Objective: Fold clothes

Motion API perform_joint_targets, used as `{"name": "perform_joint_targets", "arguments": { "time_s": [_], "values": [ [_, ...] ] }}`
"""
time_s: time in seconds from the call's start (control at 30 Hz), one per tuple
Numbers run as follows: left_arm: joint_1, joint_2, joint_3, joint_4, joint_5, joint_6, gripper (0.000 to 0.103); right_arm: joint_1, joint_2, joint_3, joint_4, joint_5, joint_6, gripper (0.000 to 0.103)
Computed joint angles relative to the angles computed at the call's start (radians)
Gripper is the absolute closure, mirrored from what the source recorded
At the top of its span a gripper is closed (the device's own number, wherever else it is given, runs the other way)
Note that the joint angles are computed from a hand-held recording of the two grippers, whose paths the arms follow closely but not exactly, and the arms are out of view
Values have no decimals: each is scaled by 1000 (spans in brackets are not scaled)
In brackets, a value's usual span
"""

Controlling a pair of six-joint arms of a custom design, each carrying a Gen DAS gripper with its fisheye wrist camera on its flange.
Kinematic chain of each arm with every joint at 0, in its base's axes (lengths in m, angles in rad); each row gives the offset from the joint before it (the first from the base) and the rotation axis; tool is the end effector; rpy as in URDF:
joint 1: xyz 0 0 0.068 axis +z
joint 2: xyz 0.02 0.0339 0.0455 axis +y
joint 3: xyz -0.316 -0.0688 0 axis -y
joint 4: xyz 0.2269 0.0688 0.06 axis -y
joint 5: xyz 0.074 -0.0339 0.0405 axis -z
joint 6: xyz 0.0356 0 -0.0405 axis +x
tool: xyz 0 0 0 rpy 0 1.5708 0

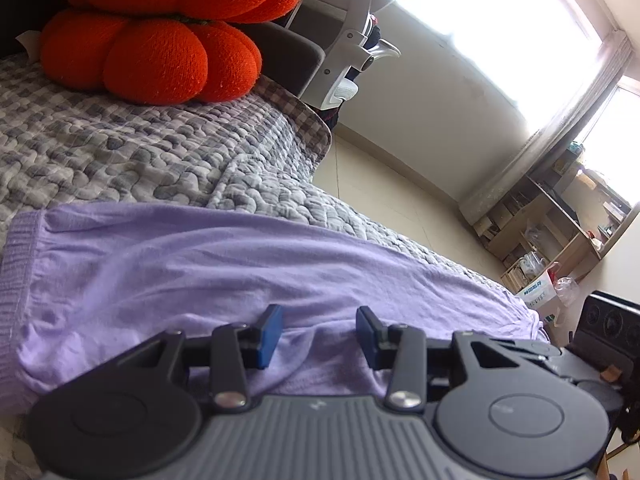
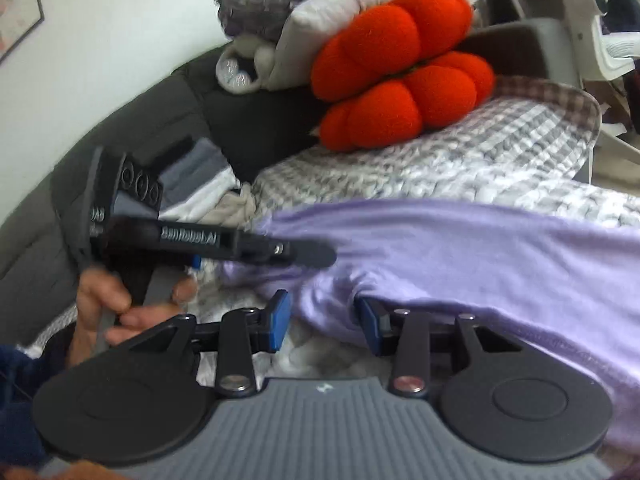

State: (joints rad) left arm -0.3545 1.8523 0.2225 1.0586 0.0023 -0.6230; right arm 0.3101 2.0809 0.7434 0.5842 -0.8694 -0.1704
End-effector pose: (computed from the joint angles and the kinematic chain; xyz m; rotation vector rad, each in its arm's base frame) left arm 0.2311 -0.0856 0.1278 -0.2927 2.1776 -0.5655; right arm 0.3306 0.1345 0.1161 -0.9420 2.0075 1.0727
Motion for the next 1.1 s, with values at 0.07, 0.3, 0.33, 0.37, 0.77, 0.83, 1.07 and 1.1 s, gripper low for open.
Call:
{"name": "perform_joint_targets", "arguments": {
  "time_s": [0.07, 0.3, 0.33, 0.37, 0.77, 0.83, 1.07, 1.1],
  "values": [
    [-2, -3, -4, 2, -2, -2, 61, 19, -10, -5, -15, 44, -16, 62],
    [-18, -31, -7, -26, -30, 5, 61, 5, -1, -50, 101, 45, 100, 91],
    [-21, -39, -9, -32, -36, 7, 61, -1, 0, -59, 117, 38, 116, 96],
    [-24, -48, -11, -38, -43, 8, 61, -9, -1, -70, 135, 27, 129, 96],
    [-136, -194, -87, -179, -226, -64, 60, -142, -65, -89, 64, -303, 141, 97],
    [-163, -222, -140, -164, -251, -99, 60, -131, -81, -84, 8, -298, 85, 97],
    [-275, -460, -150, -463, -384, -195, 60, -147, -113, -137, 49, -223, 11, 89],
    [-280, -482, -143, -494, -394, -199, 60, -151, -109, -137, 44, -221, -7, 88]
  ]
}}
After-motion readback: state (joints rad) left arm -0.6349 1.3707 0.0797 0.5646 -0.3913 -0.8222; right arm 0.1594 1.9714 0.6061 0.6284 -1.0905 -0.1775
